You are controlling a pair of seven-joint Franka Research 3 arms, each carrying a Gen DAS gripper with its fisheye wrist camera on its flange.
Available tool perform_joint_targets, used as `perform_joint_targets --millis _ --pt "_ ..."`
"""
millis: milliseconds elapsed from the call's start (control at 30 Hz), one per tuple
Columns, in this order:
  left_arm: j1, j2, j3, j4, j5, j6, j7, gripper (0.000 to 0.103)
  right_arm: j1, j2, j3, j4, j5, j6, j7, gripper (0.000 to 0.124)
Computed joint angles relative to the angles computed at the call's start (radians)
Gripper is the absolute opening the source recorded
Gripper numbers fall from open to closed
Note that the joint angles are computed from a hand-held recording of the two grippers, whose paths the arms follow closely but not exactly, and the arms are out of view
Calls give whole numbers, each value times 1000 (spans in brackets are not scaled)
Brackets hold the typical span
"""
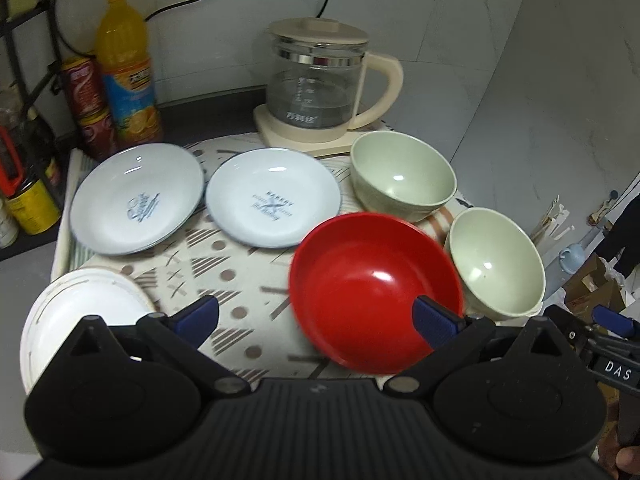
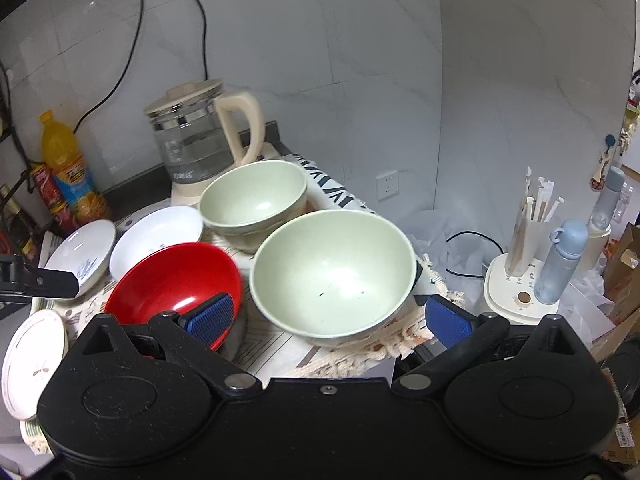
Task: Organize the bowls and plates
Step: 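Move the right gripper toward the rim of the large pale green bowl, then close the right gripper on the large green bowl rim and lift it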
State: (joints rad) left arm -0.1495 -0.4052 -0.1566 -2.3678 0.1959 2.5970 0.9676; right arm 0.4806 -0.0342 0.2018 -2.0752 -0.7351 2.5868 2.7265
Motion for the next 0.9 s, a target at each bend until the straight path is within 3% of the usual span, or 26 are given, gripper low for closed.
perform_joint_targets --millis 167,500,700,900 --pt "2 85 -12 71 8 7 -11 102 -18 17 -22 -1 49 31 -27 103" --pt "-33 256 -11 221 -61 38 100 100 -25 76 -58 45 76 -18 -32 102" --pt "-30 366 -26 311 -58 64 146 96 -14 116 -84 70 109 -45 -33 95" --pt "-31 453 -40 389 -75 70 214 89 -10 152 -94 93 227 -58 -116 76"
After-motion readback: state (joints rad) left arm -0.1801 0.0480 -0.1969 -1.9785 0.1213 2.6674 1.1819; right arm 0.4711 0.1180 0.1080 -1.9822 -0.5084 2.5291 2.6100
